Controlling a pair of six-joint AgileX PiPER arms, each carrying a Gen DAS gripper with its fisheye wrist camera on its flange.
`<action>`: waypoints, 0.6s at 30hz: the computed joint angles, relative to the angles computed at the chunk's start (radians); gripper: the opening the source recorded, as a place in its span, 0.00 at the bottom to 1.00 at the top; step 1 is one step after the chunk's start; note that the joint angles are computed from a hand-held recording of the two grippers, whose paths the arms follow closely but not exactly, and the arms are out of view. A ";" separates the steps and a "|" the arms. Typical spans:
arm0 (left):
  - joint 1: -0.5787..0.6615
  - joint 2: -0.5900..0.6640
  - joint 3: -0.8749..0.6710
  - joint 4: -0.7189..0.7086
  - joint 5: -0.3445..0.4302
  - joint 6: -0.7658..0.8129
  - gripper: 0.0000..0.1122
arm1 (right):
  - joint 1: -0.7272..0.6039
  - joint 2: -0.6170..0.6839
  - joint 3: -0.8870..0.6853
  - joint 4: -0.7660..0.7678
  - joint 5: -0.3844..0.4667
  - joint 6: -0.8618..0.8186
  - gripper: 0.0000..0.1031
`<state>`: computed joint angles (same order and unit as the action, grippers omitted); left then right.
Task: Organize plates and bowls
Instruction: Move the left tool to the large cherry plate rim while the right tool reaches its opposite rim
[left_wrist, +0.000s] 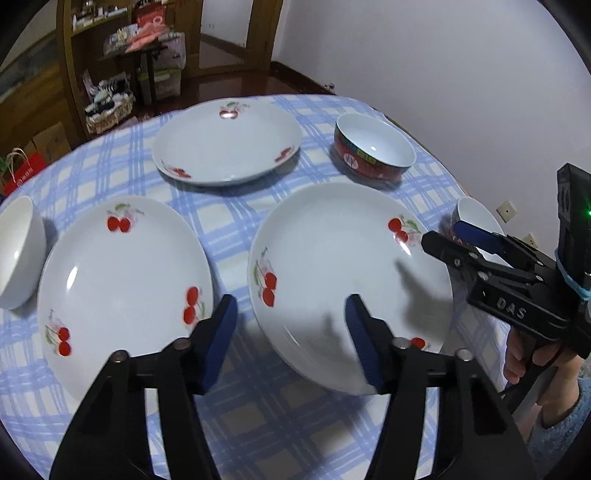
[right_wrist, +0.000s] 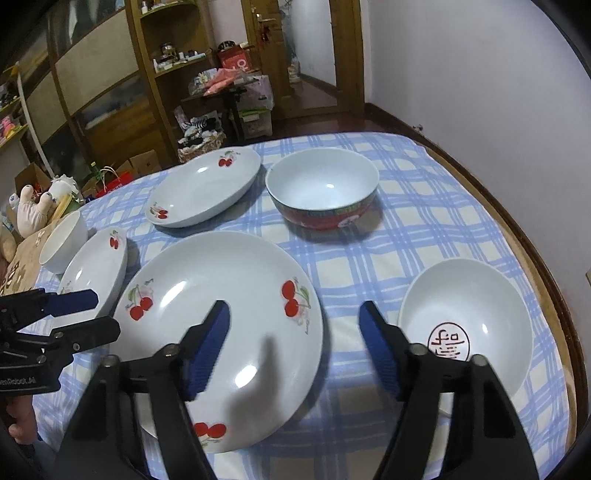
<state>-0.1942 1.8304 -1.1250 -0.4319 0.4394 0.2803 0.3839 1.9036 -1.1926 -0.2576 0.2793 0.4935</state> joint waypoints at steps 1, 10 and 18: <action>0.005 0.005 -0.002 -0.025 0.008 0.023 0.46 | -0.006 0.003 -0.001 0.029 0.002 -0.025 0.63; -0.001 0.047 -0.031 0.038 0.019 -0.051 0.44 | -0.031 0.022 -0.009 0.174 0.022 -0.151 0.48; 0.003 0.076 -0.041 0.041 0.029 -0.056 0.44 | -0.041 0.037 -0.023 0.232 0.035 -0.202 0.35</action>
<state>-0.1914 1.9059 -1.1662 -0.3912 0.4689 0.2244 0.3427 1.9408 -1.2153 -0.0258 0.3144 0.2911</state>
